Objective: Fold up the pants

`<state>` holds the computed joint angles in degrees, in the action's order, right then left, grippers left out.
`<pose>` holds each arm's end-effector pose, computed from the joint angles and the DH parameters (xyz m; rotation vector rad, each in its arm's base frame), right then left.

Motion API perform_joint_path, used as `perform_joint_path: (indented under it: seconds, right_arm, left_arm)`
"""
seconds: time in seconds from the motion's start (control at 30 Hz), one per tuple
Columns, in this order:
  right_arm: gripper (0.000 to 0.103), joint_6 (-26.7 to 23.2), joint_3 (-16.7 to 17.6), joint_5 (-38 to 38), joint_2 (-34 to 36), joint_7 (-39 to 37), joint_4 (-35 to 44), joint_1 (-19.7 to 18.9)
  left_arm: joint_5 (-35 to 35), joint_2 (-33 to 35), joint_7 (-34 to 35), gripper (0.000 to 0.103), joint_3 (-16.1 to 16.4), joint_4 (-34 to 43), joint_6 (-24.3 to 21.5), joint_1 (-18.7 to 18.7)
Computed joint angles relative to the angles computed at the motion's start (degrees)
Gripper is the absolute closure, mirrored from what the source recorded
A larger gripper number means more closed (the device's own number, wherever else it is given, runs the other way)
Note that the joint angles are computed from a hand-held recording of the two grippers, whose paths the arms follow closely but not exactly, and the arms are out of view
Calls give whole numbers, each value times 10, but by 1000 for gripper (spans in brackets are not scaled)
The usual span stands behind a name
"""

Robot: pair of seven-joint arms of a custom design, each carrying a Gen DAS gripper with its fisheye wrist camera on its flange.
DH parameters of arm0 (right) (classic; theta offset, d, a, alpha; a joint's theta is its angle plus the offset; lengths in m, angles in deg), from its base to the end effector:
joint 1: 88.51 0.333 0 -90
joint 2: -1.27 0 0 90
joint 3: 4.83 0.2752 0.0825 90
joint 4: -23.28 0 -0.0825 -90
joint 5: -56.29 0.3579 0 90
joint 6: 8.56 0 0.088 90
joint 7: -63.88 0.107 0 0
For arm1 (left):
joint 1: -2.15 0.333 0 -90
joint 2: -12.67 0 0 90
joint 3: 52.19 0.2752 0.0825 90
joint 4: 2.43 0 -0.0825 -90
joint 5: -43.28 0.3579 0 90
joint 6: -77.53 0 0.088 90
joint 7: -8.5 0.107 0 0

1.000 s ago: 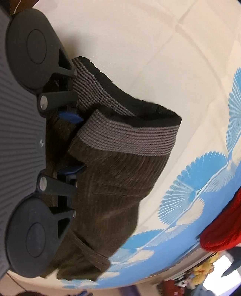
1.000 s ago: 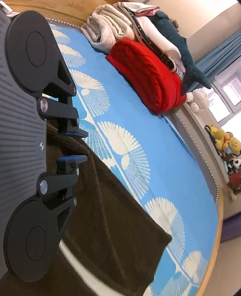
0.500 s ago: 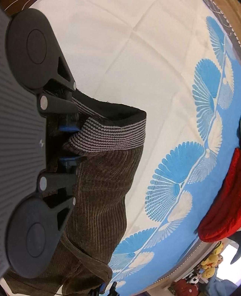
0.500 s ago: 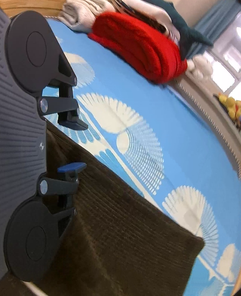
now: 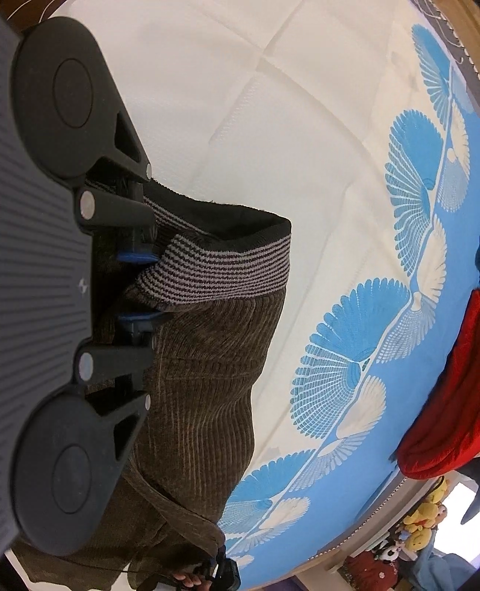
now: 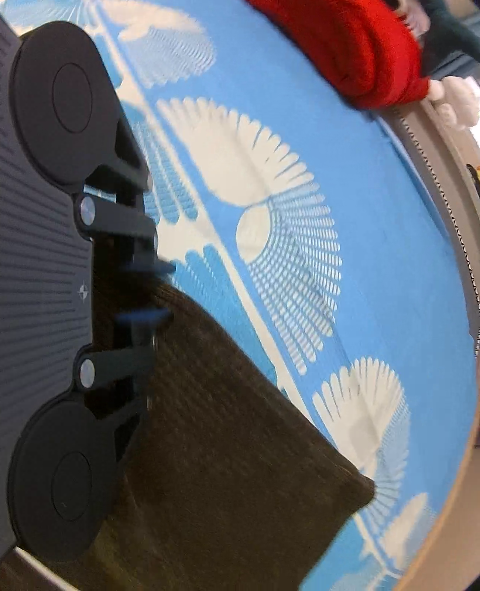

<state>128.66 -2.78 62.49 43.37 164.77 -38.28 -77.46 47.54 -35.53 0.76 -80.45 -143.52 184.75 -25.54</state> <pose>0.7279 0.1607 0.4373 -1.7866 1.8506 -0.2946 0.1783 -0.2938 0.5284 -2.6068 1.0142 -0.5154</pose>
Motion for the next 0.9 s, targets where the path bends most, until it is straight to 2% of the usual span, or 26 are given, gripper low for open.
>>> perform_joint_path:
  seconds: [0.13, 0.23, 0.33, 0.43, 0.57, 0.7, 0.77, 0.8, 0.83, 0.87, 0.9]
  right_arm:
    - [97, 19, 6, 26, -46, 9, -60, -17]
    - [97, 54, 18, 64, -125, -6, -149, -40]
    - [97, 100, 33, 132, -236, -69, -265, -77]
    - [97, 118, 23, 226, -358, -152, -388, -105]
    - [97, 80, -36, 319, -519, -237, -550, -115]
    - [97, 20, -96, 296, -639, -263, -680, -119]
    - [97, -26, -106, 258, -658, -299, -720, -132]
    - [96, -66, -126, 232, -649, -284, -717, -126]
    - [96, -95, -143, 247, -640, -291, -714, -125]
    - [96, -94, -147, 250, -640, -308, -718, -126]
    - [93, -65, -137, 234, -646, -325, -728, -130]
  left_arm:
    - [0, -5, -1, 76, 1, -2, 1, -2]
    - [-4, -22, -10, 76, 1, -13, 7, -3]
    - [0, -41, -20, 77, -5, -17, 3, -4]
    - [5, -62, -36, 79, -18, -14, -10, -5]
    - [15, -79, -58, 82, -45, 12, -54, -7]
    - [7, -91, -76, 82, -59, 15, -85, -23]
    - [-6, -86, -79, 81, -58, 8, -92, -34]
    - [-15, -85, -84, 80, -57, 0, -88, -40]
    - [-23, -80, -92, 79, -58, -4, -88, -43]
    - [-26, -74, -99, 77, -60, -1, -95, -42]
    - [-24, -72, -109, 77, -62, 3, -100, -39]
